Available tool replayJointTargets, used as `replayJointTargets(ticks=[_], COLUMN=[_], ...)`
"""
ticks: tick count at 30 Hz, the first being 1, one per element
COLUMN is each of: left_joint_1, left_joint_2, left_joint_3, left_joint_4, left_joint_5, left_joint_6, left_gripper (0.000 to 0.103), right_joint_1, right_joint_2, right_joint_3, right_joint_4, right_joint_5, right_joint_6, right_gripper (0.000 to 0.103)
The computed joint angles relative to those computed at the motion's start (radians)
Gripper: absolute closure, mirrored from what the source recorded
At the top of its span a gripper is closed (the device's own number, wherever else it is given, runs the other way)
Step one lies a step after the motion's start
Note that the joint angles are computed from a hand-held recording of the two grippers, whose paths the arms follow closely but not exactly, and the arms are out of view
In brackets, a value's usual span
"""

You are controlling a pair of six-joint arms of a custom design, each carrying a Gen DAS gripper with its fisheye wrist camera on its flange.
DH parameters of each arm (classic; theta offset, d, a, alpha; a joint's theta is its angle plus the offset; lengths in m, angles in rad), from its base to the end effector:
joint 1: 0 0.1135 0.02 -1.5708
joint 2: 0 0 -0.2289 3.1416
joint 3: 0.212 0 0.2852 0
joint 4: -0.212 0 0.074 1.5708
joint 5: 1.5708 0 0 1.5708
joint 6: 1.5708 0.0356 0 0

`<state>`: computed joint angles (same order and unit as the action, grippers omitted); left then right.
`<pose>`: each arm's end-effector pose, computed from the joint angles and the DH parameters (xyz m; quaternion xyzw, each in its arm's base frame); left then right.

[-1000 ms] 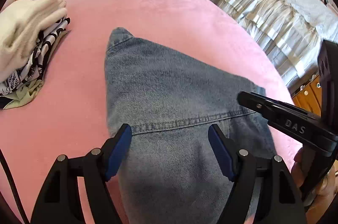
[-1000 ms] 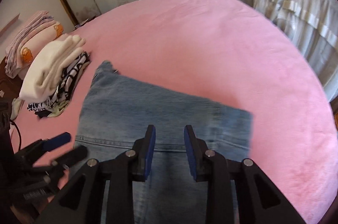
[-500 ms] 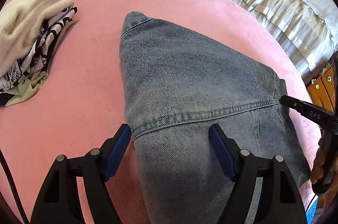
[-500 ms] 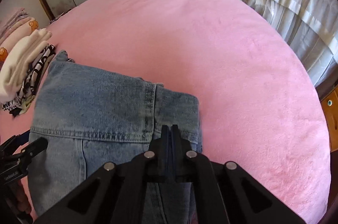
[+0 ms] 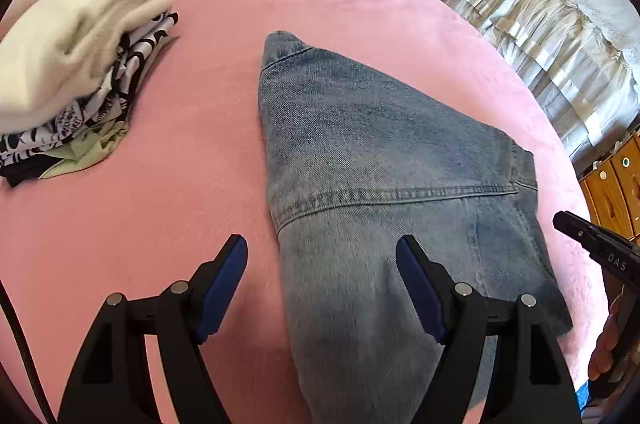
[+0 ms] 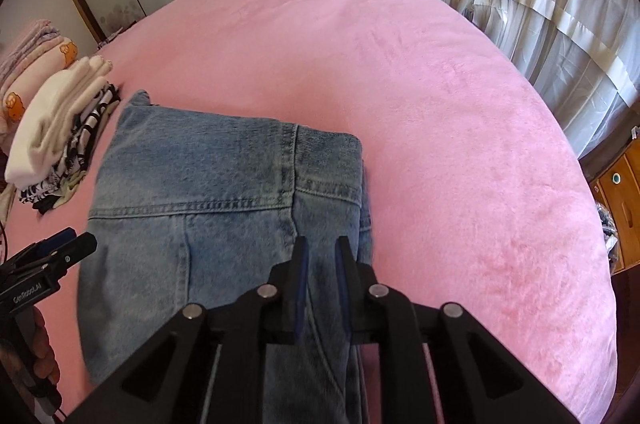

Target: Fold large clothes

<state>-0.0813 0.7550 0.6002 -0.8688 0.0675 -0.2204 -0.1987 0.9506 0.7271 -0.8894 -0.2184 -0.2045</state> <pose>0.1942 -0.0182 0.1931 -0.0578 0.9606 -0.0727 0.2621 0.2174 -0.0359 0.1989 -0.0275 0.9680 0.0588 0.2423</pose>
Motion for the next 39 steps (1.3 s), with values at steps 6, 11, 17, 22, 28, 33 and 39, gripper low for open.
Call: replayJointTargets(ticks=[6, 11, 17, 22, 28, 33, 39], left_joint_1=[-0.055, -0.134, -0.269, -0.157, -0.061, 0.051, 0.105], left_joint_2=[-0.222, -0.297, -0.358, -0.365, -0.353, -0.3, -0.289], left_joint_3=[-0.011, 0.039, 0.095, 0.129, 0.16, 0.16, 0.066], left_joint_4=[-0.168, -0.326, -0.48, -0.565, -0.622, -0.615, -0.509], left_joint_5=[-0.036, -0.084, -0.165, -0.021, 0.084, 0.198, 0.31], left_joint_6=[-0.017, -0.074, -0.183, -0.15, -0.066, 0.039, 0.089], left_gripper=[0.028, 0.028, 0.028, 0.027, 0.02, 0.007, 0.007], right_joint_1=[-0.049, -0.126, -0.199, -0.193, -0.338, -0.418, -0.423], right_joint_2=[-0.205, -0.346, -0.43, -0.557, -0.484, -0.328, -0.079], right_joint_3=[-0.032, -0.025, 0.032, 0.056, 0.151, 0.206, 0.182], right_joint_4=[-0.18, -0.334, -0.484, -0.527, -0.633, -0.652, -0.593], right_joint_5=[-0.064, -0.141, -0.205, -0.14, -0.239, -0.276, -0.259], right_joint_6=[-0.042, -0.108, -0.223, -0.301, -0.512, -0.6, -0.569], right_gripper=[0.078, 0.056, 0.047, 0.043, 0.043, 0.043, 0.042])
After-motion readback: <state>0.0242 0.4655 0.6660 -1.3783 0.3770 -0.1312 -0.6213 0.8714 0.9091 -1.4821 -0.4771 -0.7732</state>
